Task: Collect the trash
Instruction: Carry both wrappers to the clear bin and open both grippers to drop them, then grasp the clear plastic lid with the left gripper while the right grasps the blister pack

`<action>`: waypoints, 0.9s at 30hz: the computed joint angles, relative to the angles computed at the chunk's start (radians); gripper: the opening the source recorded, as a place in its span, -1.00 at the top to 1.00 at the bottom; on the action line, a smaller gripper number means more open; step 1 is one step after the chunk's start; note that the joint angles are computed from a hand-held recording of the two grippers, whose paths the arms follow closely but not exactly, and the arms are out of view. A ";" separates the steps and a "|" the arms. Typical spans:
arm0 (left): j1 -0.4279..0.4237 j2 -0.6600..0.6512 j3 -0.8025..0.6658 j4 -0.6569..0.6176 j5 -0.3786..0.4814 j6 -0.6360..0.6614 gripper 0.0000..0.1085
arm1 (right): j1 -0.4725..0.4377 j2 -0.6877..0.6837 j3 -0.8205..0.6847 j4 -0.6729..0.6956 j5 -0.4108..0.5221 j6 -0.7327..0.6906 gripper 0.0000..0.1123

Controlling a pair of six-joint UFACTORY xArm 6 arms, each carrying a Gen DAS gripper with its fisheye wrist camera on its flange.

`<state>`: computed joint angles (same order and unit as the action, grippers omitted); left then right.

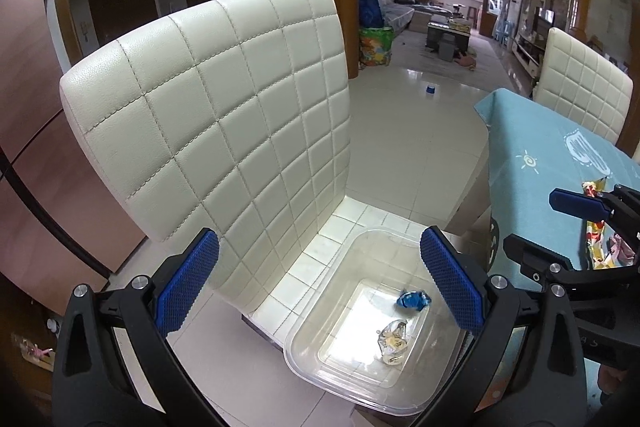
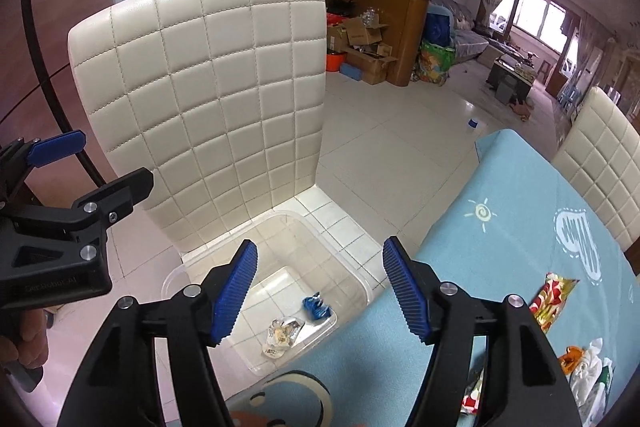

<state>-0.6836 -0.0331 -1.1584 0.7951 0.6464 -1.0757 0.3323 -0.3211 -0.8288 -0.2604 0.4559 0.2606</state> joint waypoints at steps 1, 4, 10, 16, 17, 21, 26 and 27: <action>-0.007 0.001 -0.005 0.000 0.003 0.000 -0.83 | -0.006 -0.015 0.010 0.004 0.009 0.002 -0.14; -0.027 0.008 -0.019 -0.007 0.005 0.009 -0.83 | -0.029 -0.061 0.040 0.012 0.030 0.013 -0.14; -0.107 0.055 -0.085 -0.048 0.004 0.061 -0.83 | -0.106 -0.235 0.165 0.006 0.091 0.055 -0.14; -0.216 0.142 -0.188 -0.110 -0.003 0.147 -0.83 | -0.226 -0.488 0.318 -0.002 0.200 0.069 -0.14; -0.239 0.165 -0.214 -0.136 -0.004 0.173 -0.83 | -0.257 -0.542 0.345 -0.007 0.231 0.065 -0.14; -0.322 0.245 -0.301 -0.217 -0.007 0.256 -0.83 | -0.410 -0.738 0.435 0.026 0.334 -0.010 -0.14; -0.432 0.369 -0.439 -0.334 0.022 0.391 -0.83 | -0.694 -0.915 0.516 0.161 0.435 -0.217 -0.14; -0.451 0.392 -0.464 -0.356 0.031 0.414 -0.83 | -0.755 -0.940 0.527 0.195 0.454 -0.269 -0.14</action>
